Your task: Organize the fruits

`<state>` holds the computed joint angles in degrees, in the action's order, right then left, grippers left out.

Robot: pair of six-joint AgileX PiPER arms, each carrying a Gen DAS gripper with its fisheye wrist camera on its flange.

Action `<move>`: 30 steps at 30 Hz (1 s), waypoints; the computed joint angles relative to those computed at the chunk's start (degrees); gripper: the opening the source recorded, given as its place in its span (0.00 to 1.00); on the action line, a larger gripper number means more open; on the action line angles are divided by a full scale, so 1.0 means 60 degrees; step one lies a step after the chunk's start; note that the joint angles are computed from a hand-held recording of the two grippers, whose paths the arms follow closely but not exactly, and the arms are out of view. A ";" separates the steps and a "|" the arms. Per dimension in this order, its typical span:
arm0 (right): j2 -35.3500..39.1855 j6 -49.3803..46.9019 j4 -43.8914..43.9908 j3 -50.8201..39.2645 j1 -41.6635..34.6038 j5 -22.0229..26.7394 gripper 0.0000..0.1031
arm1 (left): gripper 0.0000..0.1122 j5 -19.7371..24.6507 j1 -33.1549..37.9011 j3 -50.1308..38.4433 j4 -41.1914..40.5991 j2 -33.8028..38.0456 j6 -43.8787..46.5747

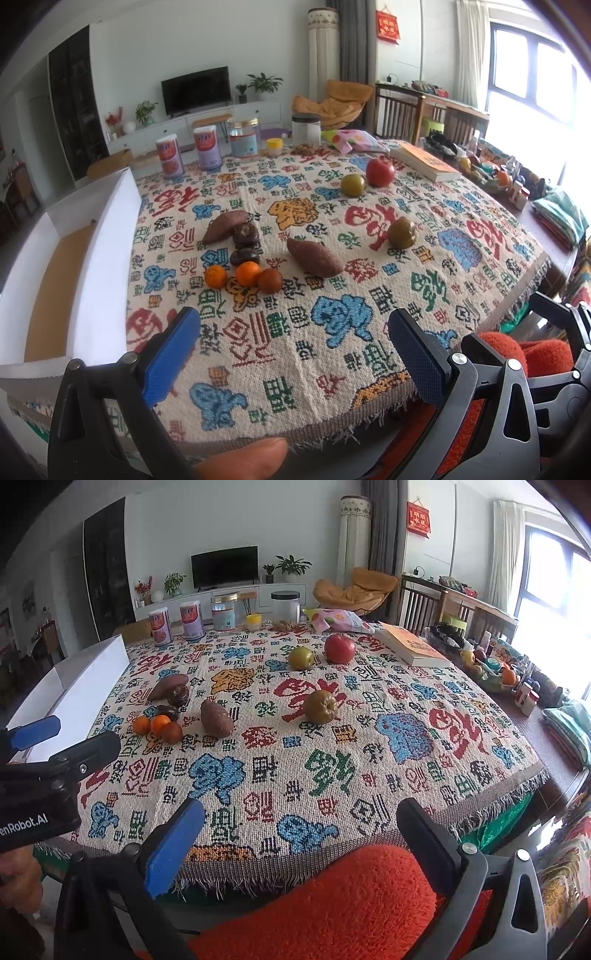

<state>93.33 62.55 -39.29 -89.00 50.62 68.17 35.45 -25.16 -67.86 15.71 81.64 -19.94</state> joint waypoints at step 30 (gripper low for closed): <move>0.0036 -0.0019 0.0043 -0.0033 0.0014 0.0020 1.00 | 0.91 0.0026 0.0145 0.0028 -0.0282 -0.0015 0.0198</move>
<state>93.55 62.44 -39.03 -89.20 50.71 68.29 35.60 -24.29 -67.69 14.02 81.55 -18.75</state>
